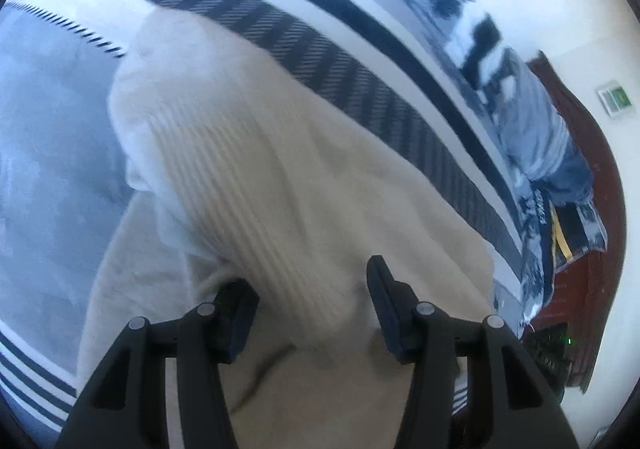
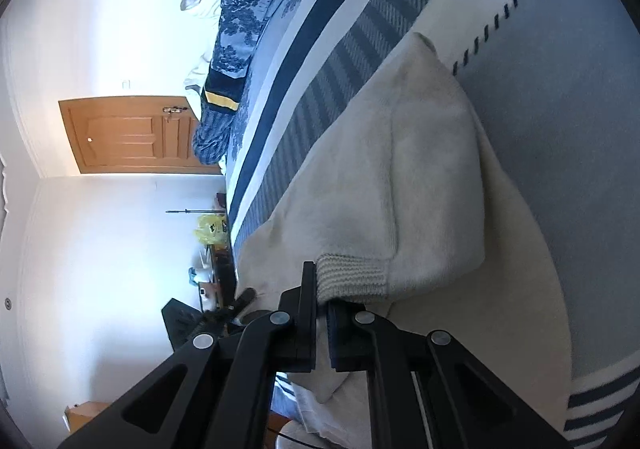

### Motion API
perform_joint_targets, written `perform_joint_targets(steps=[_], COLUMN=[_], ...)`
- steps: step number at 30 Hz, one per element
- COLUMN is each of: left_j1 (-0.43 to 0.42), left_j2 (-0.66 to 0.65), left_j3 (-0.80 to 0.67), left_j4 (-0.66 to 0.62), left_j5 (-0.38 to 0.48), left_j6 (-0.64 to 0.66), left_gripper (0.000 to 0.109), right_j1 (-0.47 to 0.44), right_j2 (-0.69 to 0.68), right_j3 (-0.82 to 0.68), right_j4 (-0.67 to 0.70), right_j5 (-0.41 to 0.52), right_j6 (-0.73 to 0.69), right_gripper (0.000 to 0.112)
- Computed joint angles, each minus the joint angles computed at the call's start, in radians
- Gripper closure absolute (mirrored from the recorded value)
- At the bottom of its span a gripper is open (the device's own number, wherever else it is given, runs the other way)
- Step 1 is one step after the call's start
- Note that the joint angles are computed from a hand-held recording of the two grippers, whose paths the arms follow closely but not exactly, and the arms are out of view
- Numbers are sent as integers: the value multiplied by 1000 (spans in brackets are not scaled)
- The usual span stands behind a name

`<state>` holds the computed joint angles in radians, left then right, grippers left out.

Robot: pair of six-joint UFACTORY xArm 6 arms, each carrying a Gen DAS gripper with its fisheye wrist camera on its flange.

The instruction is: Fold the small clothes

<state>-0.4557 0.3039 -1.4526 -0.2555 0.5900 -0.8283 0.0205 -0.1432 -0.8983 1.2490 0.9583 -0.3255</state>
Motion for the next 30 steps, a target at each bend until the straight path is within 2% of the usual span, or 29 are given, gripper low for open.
perform_joint_targets(steps=[1,3,7,8,9,11,14,15,16,21,26,30], left_j1=[3,6,10,13,17,27,37,39,40,45,37,-26], left_j2=[1,-4,-43,-45,-35,22,89,84,78,-17,-103,-244], left_j3=[-9,-20,13,11,-9,-97,-177,-169,-161,-47,9,155], left_j4=[-14,-37,-217,-225,-197,-122,-88,-82,-79,-115,-137,-64], left_j5=[28,48,-3,-12,-3,68,153,159,163,26,-22,-11], left_j6=[12,18,88,79,58,45,40,39,32,88,132,122], left_gripper=[68,78,78,78,78,78,79,91,98,104,105,105], right_j1=[3,6,8,7,6,6,5,3,3,1,-8,-13], right_j2=[1,2,8,13,18,27,25,22,20,27,31,-75], right_j3=[0,2,-3,-8,-14,-24,-26,-24,-22,-27,-50,1], right_j4=[-19,-53,-100,-100,-101,-108,-111,-113,-114,-124,-127,-183], right_j5=[-3,-3,-8,-8,-7,-6,-1,1,2,-1,6,19], right_j6=[7,17,29,28,26,31,32,32,29,12,-4,-11], right_gripper=[107,107,107,107,107,107,107,107,107,107,107,107])
